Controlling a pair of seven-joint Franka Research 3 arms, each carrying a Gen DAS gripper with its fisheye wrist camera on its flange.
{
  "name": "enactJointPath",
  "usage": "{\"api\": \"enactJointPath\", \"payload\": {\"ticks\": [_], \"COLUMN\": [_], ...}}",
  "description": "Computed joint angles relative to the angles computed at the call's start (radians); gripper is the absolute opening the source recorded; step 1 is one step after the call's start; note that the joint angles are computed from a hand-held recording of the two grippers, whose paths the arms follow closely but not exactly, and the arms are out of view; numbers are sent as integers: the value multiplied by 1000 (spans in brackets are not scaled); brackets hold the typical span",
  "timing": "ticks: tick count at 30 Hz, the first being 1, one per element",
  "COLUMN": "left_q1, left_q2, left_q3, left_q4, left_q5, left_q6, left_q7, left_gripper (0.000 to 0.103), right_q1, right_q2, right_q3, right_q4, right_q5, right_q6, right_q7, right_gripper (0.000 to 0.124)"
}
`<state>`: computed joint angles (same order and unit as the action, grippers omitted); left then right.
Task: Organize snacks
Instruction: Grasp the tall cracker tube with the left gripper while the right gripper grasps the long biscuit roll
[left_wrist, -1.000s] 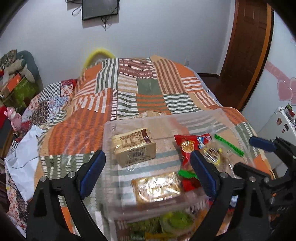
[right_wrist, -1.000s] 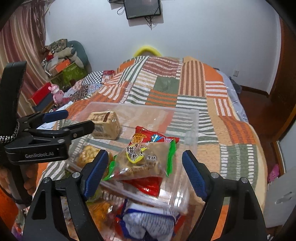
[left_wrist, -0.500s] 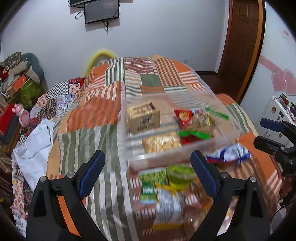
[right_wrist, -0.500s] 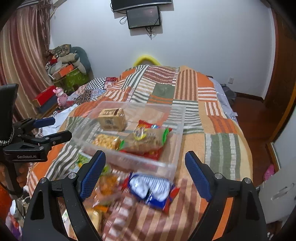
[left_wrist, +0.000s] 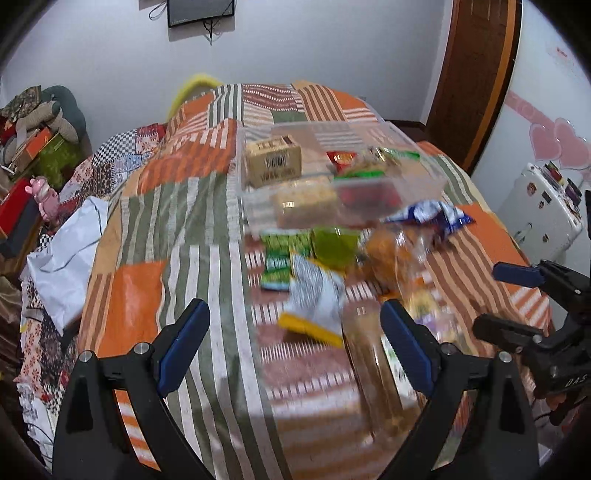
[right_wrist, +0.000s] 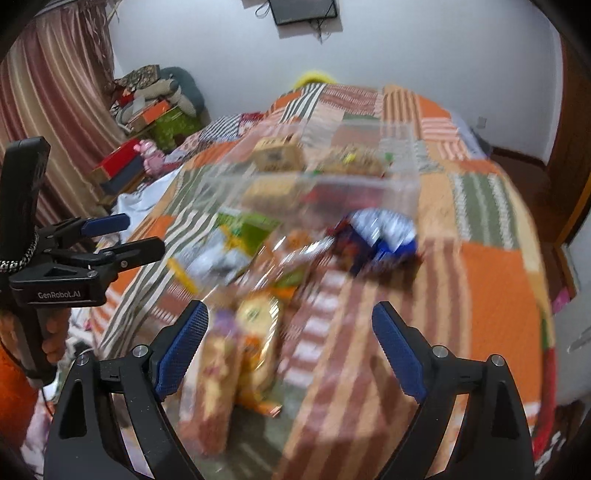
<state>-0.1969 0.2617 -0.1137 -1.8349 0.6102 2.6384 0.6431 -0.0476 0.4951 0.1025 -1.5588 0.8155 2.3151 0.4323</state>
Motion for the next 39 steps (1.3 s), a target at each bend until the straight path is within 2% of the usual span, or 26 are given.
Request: {"api": "enactJointPath", "payload": {"ticks": [6,9,12,16,21,27,30,34,36,38,39], "left_q1": [-1,-1,4,4,-8,-29,-45,-45,-72,-80,-78], "left_q2": [-54,-70,-76,-69,-33,40,74,119,126,125,124], "left_q3": [-15,-19,-24,-33,-40,-47,-41,-46,-15,-5,-7], "left_q4": [-100,-133,-150,-152,-119,-48,-12,26,31,27,26], "left_q5": [-13,-17,-28,-44,-62,-120,-122,-165,-125,-102,-102], "left_q6": [29,34,44,66,75,68,55,40,42,54,59], "left_q7": [-40,-58,-61,-50,-24,38,51,86,45,26,27], "left_gripper": [95,95,95,95,94,93,86,69,64,48,45], "right_q1": [27,51,78,61,30,1,-11,-12,-16,-20,-20], "right_q2": [-50,-45,-39,-35,-14,-1,7,2,-1,-6,-5], "right_q3": [-1,-8,-11,-9,-20,-27,-28,-32,-32,-33,-34], "right_q4": [-99,-109,-127,-122,-85,-64,-52,-57,-59,-65,-64], "right_q5": [-12,-55,-101,-99,-103,-93,-88,-98,-103,-110,-115], "right_q6": [47,52,99,90,50,40,41,54,45,29,22], "right_q7": [-41,-36,-41,-48,-31,-13,-4,14,17,12,13], "right_gripper": [89,89,88,86,73,59,52,50,50,50,50]}}
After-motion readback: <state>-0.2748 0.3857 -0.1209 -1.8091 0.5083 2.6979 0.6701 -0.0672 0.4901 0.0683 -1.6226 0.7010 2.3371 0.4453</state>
